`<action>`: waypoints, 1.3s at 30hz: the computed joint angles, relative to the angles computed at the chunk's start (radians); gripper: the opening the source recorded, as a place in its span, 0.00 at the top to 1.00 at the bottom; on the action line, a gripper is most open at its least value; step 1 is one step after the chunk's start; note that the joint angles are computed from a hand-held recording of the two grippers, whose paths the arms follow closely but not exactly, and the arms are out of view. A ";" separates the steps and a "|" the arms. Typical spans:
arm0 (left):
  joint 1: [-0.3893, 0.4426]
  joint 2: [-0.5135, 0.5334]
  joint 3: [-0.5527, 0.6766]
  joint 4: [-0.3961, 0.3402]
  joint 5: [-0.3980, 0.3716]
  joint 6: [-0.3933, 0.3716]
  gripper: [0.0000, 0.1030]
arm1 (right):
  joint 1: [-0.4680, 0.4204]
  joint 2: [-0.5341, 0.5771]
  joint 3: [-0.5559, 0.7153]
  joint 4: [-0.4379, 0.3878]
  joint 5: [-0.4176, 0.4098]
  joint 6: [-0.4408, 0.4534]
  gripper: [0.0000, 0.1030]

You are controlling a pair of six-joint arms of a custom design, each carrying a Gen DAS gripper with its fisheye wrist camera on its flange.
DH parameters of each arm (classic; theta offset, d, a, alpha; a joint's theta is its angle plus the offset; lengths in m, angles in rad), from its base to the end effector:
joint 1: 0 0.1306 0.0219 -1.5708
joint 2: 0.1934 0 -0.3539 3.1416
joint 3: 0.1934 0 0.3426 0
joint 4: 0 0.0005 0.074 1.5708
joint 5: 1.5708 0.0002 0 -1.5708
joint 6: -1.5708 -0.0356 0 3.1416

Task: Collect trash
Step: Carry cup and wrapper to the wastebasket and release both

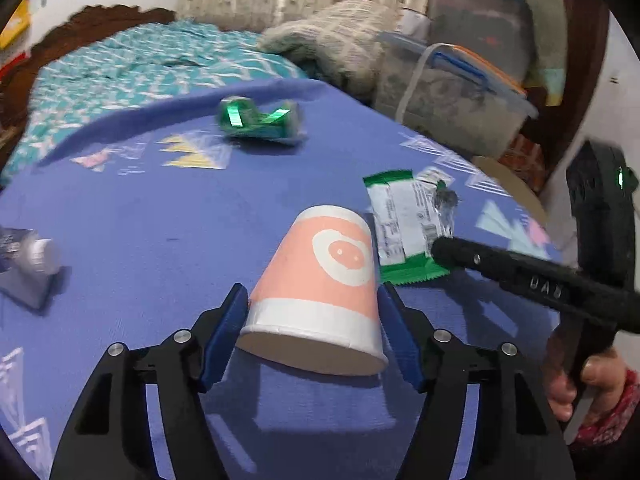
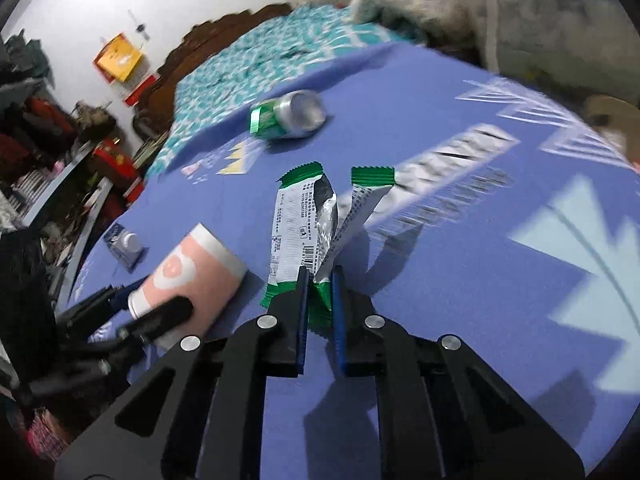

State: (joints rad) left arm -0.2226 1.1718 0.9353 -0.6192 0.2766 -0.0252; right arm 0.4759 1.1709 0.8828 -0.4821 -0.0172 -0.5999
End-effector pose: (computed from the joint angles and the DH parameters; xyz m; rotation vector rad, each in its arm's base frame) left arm 0.3426 -0.0880 0.3149 0.4247 2.3899 -0.4250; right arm 0.3167 0.1634 0.3032 0.1405 2.4039 0.5398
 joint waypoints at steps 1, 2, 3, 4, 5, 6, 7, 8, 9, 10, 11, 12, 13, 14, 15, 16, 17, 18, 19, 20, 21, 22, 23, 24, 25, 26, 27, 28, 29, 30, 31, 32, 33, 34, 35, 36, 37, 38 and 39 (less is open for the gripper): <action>-0.019 0.007 0.007 -0.001 0.002 0.000 0.39 | -0.019 -0.033 -0.032 0.001 -0.005 -0.011 0.87; -0.042 0.015 0.013 0.001 -0.001 -0.004 0.40 | -0.036 -0.069 -0.062 -0.004 0.001 -0.025 0.87; -0.057 0.021 0.017 0.004 0.001 -0.006 0.41 | -0.055 -0.105 -0.090 -0.011 0.009 -0.039 0.87; -0.077 0.033 0.028 0.005 0.010 -0.005 0.41 | -0.078 -0.131 -0.115 -0.011 0.011 -0.051 0.87; -0.098 0.051 0.044 0.003 0.023 -0.002 0.42 | -0.101 -0.160 -0.137 -0.014 0.009 -0.064 0.87; -0.111 0.067 0.058 0.000 0.033 -0.002 0.42 | -0.129 -0.189 -0.157 -0.017 0.007 -0.070 0.87; -0.130 0.090 0.080 -0.004 0.048 0.001 0.43 | -0.152 -0.210 -0.171 -0.020 0.009 -0.071 0.87; -0.150 0.121 0.110 -0.012 0.073 0.006 0.43 | -0.178 -0.229 -0.182 -0.023 0.008 -0.070 0.87; -0.163 0.141 0.129 -0.017 0.088 0.012 0.43 | -0.209 -0.250 -0.192 -0.024 0.001 -0.066 0.87; -0.181 0.175 0.165 -0.026 0.106 0.022 0.44 | -0.241 -0.267 -0.196 -0.024 -0.005 -0.060 0.87; -0.199 0.211 0.205 -0.037 0.125 0.033 0.44 | -0.267 -0.278 -0.196 -0.025 -0.005 -0.054 0.87; -0.211 0.236 0.233 -0.045 0.140 0.041 0.44 | -0.307 -0.288 -0.198 -0.020 -0.013 -0.040 0.87; -0.229 0.270 0.272 -0.052 0.152 0.054 0.44 | -0.343 -0.290 -0.195 -0.015 -0.021 -0.028 0.87; -0.250 0.311 0.320 -0.060 0.159 0.063 0.44 | -0.384 -0.288 -0.189 -0.010 -0.033 -0.011 0.87; -0.264 0.337 0.351 -0.064 0.162 0.067 0.44 | -0.424 -0.284 -0.184 -0.005 -0.043 0.005 0.88; -0.285 0.376 0.398 -0.070 0.162 0.073 0.44 | -0.469 -0.282 -0.182 0.003 -0.060 0.023 0.88; -0.305 0.417 0.449 -0.080 0.161 0.080 0.45 | -0.508 -0.272 -0.176 0.013 -0.072 0.037 0.88; -0.317 0.445 0.484 -0.091 0.164 0.084 0.45 | -0.551 -0.258 -0.166 0.021 -0.085 0.053 0.88; -0.334 0.488 0.539 -0.107 0.170 0.092 0.45 | -0.590 -0.250 -0.161 0.027 -0.101 0.067 0.88; -0.353 0.532 0.597 -0.124 0.169 0.097 0.46 | -0.631 -0.234 -0.151 0.035 -0.120 0.080 0.88; -0.371 0.575 0.655 -0.145 0.168 0.101 0.46 | -0.661 -0.227 -0.149 0.039 -0.126 0.094 0.88; -0.385 0.610 0.705 -0.163 0.172 0.103 0.46 | -0.687 -0.208 -0.138 0.039 -0.126 0.106 0.88; -0.396 0.643 0.753 -0.185 0.179 0.103 0.45 | -0.710 -0.191 -0.136 0.045 -0.131 0.112 0.88; -0.412 0.686 0.817 -0.210 0.182 0.103 0.45 | -0.742 -0.170 -0.126 0.049 -0.145 0.121 0.88; -0.431 0.726 0.881 -0.233 0.178 0.100 0.44 | -0.757 -0.143 -0.117 0.059 -0.144 0.130 0.88; -0.449 0.764 0.941 -0.254 0.167 0.093 0.44 | -0.771 -0.126 -0.111 0.062 -0.135 0.140 0.88; -0.461 0.788 0.980 -0.270 0.161 0.087 0.44 | -0.788 -0.108 -0.104 0.064 -0.136 0.148 0.88; -0.477 0.825 1.041 -0.295 0.157 0.080 0.43 | -0.801 -0.096 -0.100 0.064 -0.142 0.155 0.88; -0.492 0.863 1.103 -0.319 0.151 0.076 0.43 | -0.812 -0.077 -0.091 0.059 -0.152 0.164 0.87; -0.500 0.882 1.133 -0.328 0.145 0.076 0.42 | -0.822 -0.060 -0.084 0.055 -0.154 0.167 0.85; -0.512 0.911 1.179 -0.336 0.130 0.083 0.40 | -0.832 -0.047 -0.084 0.061 -0.158 0.162 0.85; -0.519 0.933 1.214 -0.342 0.118 0.092 0.32 | -0.848 -0.032 -0.087 0.075 -0.183 0.155 0.83; -0.529 0.963 1.258 -0.349 0.098 0.111 0.29 | -0.861 -0.019 -0.093 0.087 -0.209 0.142 0.77; -0.531 0.984 1.291 -0.373 0.090 0.118 0.20 | -0.872 -0.010 -0.098 0.091 -0.227 0.122 0.52; -0.534 1.018 1.348 -0.420 0.081 0.124 0.15 | -0.880 -0.019 -0.116 0.115 -0.239 0.100 0.32; -0.534 1.033 1.376 -0.445 0.081 0.130 0.15 | -0.890 -0.046 -0.152 0.178 -0.258 0.078 0.28; -0.529 1.042 1.395 -0.463 0.087 0.138 0.15 | -0.881 -0.072 -0.169 0.194 -0.224 0.066 0.27; -0.521 1.027 1.373 -0.449 0.102 0.150 0.15 | -0.870 -0.097 -0.181 0.200 -0.197 0.067 0.27; -0.512 0.999 1.329 -0.417 0.113 0.158 0.15 | -0.865 -0.117 -0.194 0.212 -0.189 0.066 0.28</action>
